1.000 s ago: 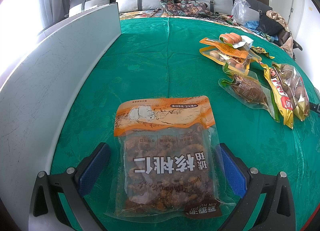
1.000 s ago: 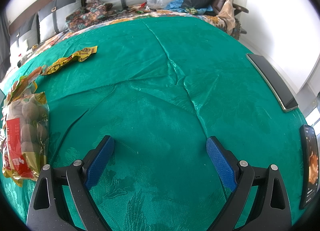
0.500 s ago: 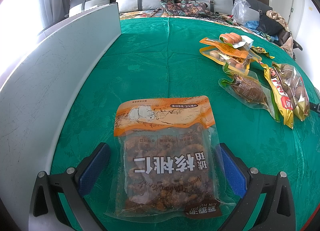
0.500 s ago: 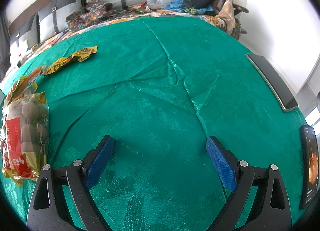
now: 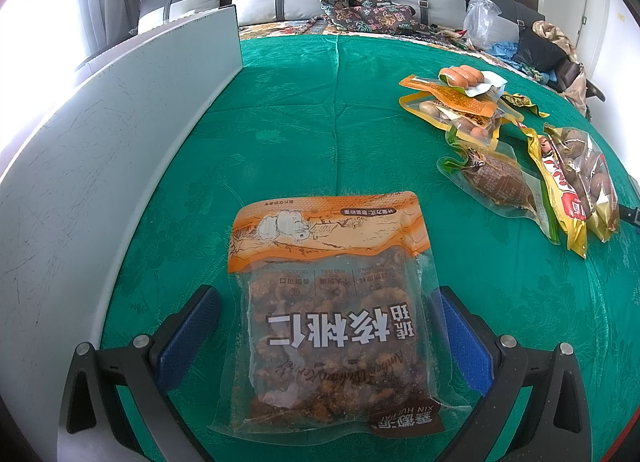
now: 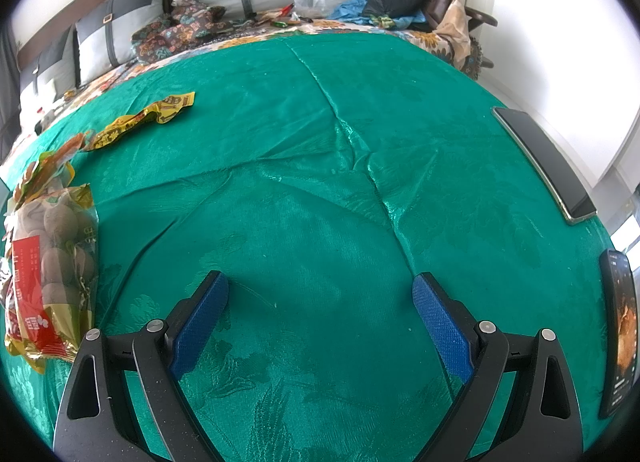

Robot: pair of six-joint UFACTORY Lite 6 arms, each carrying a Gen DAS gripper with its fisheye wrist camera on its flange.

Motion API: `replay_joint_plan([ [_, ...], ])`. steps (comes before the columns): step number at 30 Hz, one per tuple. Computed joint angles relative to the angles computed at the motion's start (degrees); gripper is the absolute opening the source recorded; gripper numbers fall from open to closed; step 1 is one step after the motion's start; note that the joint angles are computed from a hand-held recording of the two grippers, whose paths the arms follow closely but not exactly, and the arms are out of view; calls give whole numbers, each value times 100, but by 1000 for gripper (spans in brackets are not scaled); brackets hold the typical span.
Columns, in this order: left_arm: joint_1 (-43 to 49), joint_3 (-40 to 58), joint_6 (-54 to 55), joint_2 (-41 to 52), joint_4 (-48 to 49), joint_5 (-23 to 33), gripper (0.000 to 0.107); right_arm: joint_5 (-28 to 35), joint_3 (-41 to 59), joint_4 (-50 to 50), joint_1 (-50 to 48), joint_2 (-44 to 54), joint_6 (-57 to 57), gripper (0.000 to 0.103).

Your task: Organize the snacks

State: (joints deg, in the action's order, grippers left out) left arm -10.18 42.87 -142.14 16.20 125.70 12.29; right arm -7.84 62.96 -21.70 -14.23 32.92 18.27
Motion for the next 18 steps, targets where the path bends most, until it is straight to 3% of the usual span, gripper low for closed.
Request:
replay_joint_plan([
  [18,9,19,129,6,-102,-32,103,4,-5,28,0,-6,-19,96],
])
